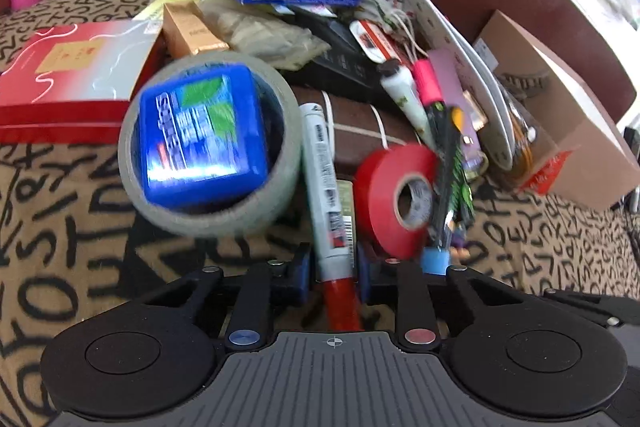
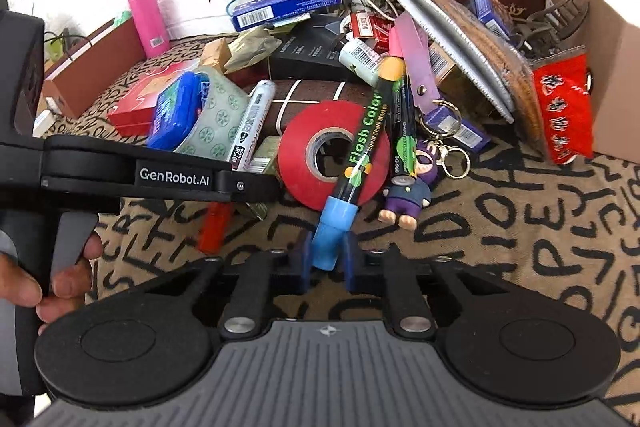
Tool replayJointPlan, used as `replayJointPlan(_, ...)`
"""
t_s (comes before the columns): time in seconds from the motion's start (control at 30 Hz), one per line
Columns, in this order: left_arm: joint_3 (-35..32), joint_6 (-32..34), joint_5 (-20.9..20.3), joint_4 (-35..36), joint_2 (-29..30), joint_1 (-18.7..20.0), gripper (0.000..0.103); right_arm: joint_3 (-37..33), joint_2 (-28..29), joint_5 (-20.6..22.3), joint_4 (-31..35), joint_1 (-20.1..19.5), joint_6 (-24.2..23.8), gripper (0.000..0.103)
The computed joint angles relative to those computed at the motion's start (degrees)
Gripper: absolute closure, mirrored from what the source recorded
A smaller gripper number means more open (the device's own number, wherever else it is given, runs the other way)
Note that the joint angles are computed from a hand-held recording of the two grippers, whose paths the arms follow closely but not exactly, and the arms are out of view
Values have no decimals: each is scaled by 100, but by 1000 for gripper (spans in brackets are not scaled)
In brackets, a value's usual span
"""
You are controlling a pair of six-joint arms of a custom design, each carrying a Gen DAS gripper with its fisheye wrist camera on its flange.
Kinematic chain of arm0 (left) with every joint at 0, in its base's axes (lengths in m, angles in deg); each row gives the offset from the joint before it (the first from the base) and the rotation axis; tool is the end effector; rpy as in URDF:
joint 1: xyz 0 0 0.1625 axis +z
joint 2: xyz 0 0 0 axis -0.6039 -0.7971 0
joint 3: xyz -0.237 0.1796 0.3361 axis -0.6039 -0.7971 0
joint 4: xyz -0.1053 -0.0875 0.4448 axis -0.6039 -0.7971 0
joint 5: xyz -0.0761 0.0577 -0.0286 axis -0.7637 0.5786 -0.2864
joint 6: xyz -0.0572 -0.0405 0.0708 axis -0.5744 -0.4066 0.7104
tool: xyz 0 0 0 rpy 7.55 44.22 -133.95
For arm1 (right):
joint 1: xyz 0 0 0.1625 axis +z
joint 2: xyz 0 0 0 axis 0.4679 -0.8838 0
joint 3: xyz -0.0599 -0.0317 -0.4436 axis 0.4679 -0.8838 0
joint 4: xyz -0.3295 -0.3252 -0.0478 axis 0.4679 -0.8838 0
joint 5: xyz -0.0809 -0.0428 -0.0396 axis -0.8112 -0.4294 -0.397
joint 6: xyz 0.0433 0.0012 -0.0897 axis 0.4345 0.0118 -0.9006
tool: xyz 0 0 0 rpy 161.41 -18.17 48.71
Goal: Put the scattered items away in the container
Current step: 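Grasp the blue-capped paint marker with the right gripper while the left gripper approaches the green marker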
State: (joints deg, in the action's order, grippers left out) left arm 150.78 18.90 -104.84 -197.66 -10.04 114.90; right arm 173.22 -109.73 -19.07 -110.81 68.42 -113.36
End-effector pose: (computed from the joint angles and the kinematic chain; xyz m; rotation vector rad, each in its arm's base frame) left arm 0.0514 -0.6473 0.1819 0.0524 2.4801 -0.9628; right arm 0.1936 -0.6637 -0.0918 1.1559 -2.5893 0.5066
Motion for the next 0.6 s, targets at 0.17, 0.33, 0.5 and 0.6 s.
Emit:
replayJointPlan(0.17,430,-213,-74,65,-191,-165,84,444,-392,100,15,-85,-38,103)
replayJointPlan(0.33,718,-246,119,-31,-261,-330,83,753,-571,250,-377,-127,-113,98)
replayJointPlan(0.5,699,-348,-14,-21,-304,-251,59,694,-495,310,-535,-103,-110,96)
replayJointPlan(0.6,673,-271,2,-191,-305,-244,54,506,-350,229,-486,-65,-57,96)
